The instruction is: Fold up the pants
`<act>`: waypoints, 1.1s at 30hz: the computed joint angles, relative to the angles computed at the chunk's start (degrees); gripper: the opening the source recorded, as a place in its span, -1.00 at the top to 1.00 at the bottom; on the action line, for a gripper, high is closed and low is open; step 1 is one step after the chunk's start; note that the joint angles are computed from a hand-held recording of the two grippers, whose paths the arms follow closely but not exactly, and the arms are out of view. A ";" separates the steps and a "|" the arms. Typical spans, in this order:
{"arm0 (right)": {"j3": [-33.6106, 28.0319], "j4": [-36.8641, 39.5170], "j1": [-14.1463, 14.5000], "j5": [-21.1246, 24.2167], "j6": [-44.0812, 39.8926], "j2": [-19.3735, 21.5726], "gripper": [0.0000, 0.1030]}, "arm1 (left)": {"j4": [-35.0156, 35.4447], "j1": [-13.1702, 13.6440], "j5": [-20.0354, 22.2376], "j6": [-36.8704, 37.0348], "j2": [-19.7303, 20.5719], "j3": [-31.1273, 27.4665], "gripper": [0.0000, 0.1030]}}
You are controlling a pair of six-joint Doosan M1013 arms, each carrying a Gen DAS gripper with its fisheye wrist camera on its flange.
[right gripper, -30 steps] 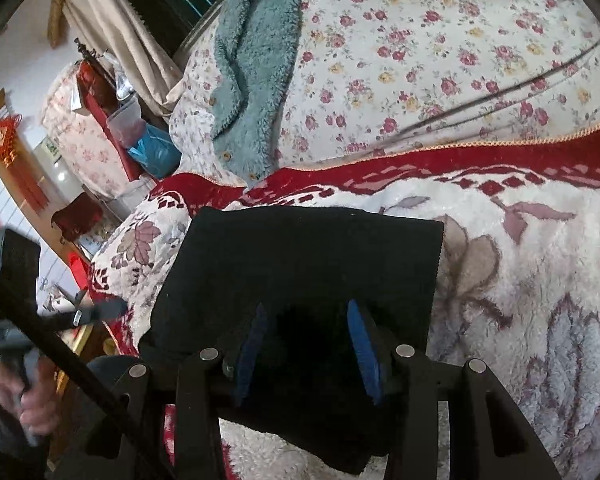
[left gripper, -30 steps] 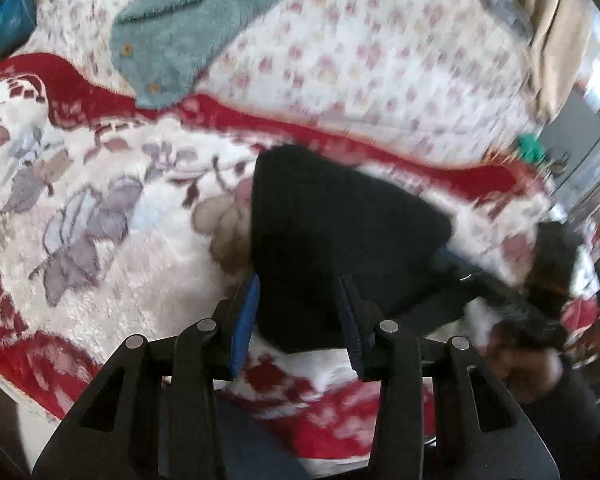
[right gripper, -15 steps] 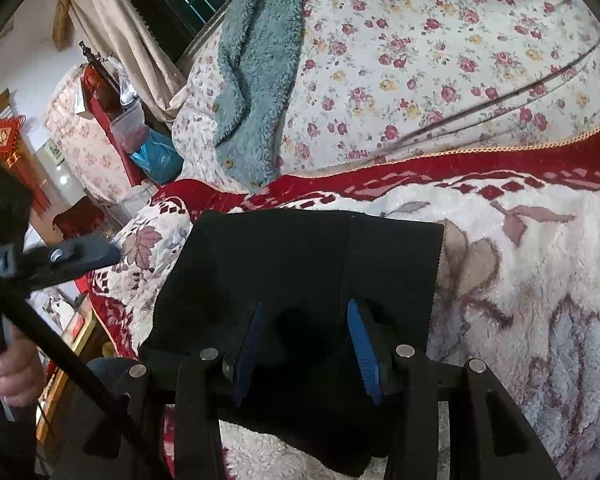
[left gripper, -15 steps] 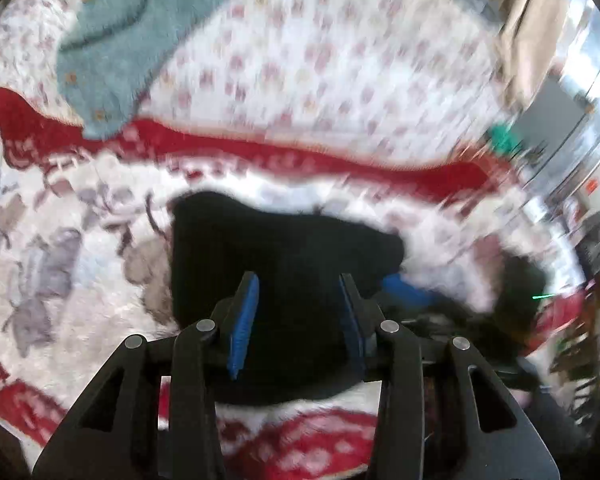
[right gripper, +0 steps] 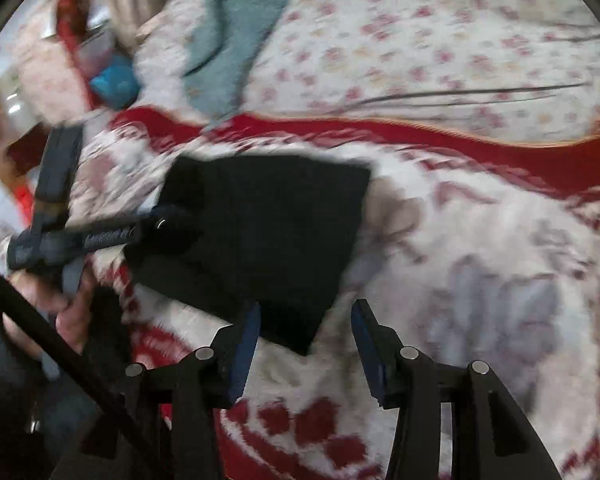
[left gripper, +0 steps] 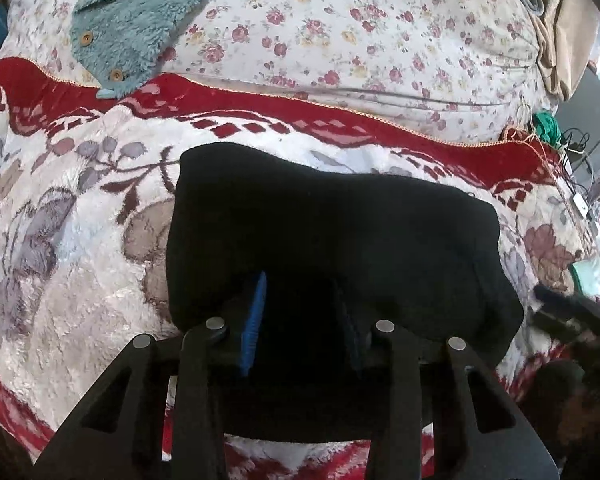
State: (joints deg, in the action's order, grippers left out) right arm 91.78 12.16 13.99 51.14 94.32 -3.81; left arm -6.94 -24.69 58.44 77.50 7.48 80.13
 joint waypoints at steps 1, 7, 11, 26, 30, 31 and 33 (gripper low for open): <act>0.21 1.32 0.17 -3.13 0.14 -0.58 0.10 | 0.65 -0.30 -0.09 -0.25 0.06 -0.10 0.33; 0.01 -7.17 6.41 -3.53 -1.19 2.80 -0.08 | 4.47 -1.41 -1.14 -1.77 0.61 -0.26 0.33; 7.39 -21.04 10.67 -12.11 -0.05 -0.36 -0.20 | 4.80 -1.51 -1.56 -2.08 0.08 0.12 0.33; -4.03 -2.90 -0.85 -5.62 -4.65 9.92 -0.60 | -2.47 2.61 -0.44 -4.68 6.37 -5.35 0.46; -4.00 15.24 -6.90 -0.43 -6.74 10.07 -0.51 | -0.35 1.79 -1.72 -4.33 5.90 -5.05 0.45; -3.84 16.87 -7.44 0.15 -7.71 9.41 -0.31 | -3.25 2.54 -2.84 -3.37 5.08 -4.37 0.45; -1.25 22.95 -9.09 -2.35 -11.90 5.92 -0.26 | -12.53 5.23 -6.08 -0.95 2.91 -2.35 0.44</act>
State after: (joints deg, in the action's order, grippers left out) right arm 90.53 35.11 4.90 48.80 82.42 2.11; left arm -19.47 -19.46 52.36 76.55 10.39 77.78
